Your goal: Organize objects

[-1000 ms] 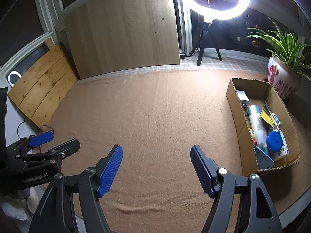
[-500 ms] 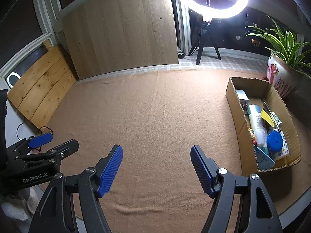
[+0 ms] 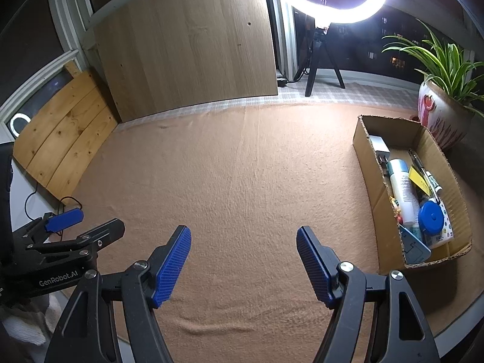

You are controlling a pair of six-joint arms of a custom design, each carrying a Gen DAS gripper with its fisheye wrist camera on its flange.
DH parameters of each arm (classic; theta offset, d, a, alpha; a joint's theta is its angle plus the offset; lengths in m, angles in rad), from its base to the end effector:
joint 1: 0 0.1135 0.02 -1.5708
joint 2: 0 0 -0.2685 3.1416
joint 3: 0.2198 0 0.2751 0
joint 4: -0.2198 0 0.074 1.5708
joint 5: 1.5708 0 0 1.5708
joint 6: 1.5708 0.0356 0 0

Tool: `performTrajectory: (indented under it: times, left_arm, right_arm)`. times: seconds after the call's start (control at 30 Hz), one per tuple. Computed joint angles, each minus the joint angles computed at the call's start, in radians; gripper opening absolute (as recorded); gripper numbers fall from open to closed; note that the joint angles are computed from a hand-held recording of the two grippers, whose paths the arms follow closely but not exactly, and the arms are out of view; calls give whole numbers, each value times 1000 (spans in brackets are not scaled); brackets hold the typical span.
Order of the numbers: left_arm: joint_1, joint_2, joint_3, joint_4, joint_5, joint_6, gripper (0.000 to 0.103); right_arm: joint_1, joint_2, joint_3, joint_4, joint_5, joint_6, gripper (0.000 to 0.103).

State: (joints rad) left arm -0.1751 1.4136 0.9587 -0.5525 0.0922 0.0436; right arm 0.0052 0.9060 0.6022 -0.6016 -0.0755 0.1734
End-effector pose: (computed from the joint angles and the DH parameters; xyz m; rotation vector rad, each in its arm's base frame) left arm 0.2987 -0.0562 0.2221 0.3159 2.5613 -0.1679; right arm 0.1961 0.0037 0.2156 0.1761 2.4741 0.1697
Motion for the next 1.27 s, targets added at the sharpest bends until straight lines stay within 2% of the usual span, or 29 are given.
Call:
performTrajectory:
  times: [1.1,1.27]
  left_arm:
    - [-12,106,24,25,-20,-36,94]
    - [-1,157,31,30,-16,-47,94]
  right_arm:
    - [-8,106,16,41,-25,-11,69]
    - [2,145,4,73,-14,-11,69]
